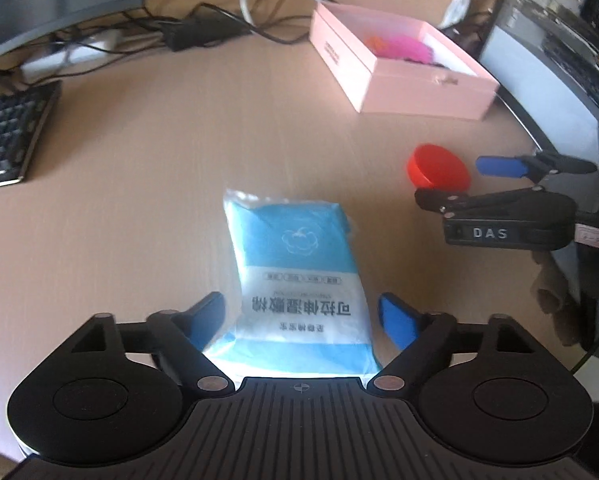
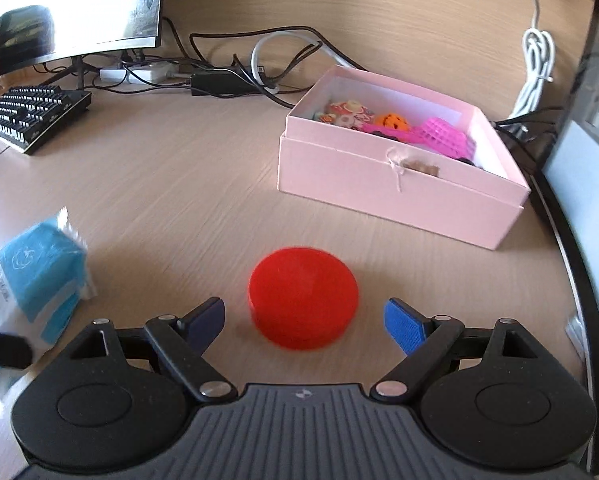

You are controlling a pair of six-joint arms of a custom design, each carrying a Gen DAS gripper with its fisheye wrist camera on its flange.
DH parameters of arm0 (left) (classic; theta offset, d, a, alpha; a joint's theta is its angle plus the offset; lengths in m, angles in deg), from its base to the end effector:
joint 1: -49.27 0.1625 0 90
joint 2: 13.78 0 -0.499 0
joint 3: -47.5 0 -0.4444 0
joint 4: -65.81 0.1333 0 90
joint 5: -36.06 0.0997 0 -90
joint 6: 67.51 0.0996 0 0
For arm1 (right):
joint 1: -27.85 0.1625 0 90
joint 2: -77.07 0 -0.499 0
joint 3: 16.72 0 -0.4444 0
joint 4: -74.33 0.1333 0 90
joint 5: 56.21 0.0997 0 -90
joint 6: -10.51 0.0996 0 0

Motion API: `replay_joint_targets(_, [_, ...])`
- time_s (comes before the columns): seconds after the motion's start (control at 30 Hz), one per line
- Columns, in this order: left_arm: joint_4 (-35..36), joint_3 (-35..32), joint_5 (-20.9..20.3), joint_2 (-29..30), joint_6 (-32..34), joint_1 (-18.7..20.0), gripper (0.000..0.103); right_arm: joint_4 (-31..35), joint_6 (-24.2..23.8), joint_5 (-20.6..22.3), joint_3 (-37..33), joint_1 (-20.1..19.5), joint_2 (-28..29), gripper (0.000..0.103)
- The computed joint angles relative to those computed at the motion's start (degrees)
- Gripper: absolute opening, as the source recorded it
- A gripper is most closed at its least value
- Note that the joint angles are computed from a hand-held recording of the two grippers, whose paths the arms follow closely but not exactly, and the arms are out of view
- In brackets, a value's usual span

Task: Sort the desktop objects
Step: 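Grasp the red round lid with the right tool while the left tool grasps the tissue pack, then drop the tissue pack and red lid into the pink box, opening both tools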

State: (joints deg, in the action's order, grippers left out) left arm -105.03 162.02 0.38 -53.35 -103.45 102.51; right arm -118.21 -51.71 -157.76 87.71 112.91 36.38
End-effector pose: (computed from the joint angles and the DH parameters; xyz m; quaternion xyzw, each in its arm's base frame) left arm -0.1906 -0.6130 0.0037 -0.0171 0.8887 -0.3070 0.3401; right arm 0.0515 -0.7209 0.0757 0.4205 -0.8396 0.2228 0.2619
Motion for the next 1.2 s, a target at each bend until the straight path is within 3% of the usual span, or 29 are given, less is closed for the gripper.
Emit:
replay_joint_targets(0.07, [1.27,-0.38,1.54,0.33,-2.09,-0.45,0.095,1.83,0.71,0.44,-1.11,-0.04,0.36,0.083])
replay_joint_targets(0.1, [1.80,-0.85,2.18,0.61,-2.29,-0.36,0.095,3.15,1.23,0.56,-1.56,-0.04,0.35,0.072])
replay_joint_targets(0.17, [4.68,-2.26,3.41,1.25,-3.50,0.03,0.095,6.01,2.44,1.06,-2.02,-0.03,-0.16,0.064])
replay_joint_targets(0.33, [11.16,-5.34,3.98,2.20,-6.17,0.93,0.091,6.16,2.61,2.16,-0.40,0.23,-2.63,0.063])
replay_joint_targets(0.53, [14.58,-6.83,4.25,2.98,-4.88,0.64,0.061,8.16,5.96,4.73,1.78,-0.41,-8.14,0.063])
replay_joint_targets(0.6, [11.84,-6.77,3.42,2.84,-2.15,0.12,0.060,8.43,7.38,5.35,2.60,-0.61,-10.32,0.063])
replay_joint_targets(0.73, [-0.95,-8.10,2.82,2.66,10.39,-1.70,0.060,5.39,7.46,8.22,5.47,-1.11,-14.89,0.063])
replay_joint_targets(0.87, [-13.68,-14.53,2.64,4.68,28.33,-2.10,0.060,0.83,8.55,9.60,7.02,-1.23,-17.09,0.063])
replay_joint_targets(1.0, [-17.35,-24.56,-0.05,8.43,43.00,-0.39,0.060,-2.24,9.96,10.78,7.85,-1.31,-17.74,0.063])
replay_joint_targets(1.2, [-17.58,-41.23,-6.99,16.29,64.26,3.39,0.064,-4.49,12.88,7.83,7.94,-1.31,-16.96,0.063])
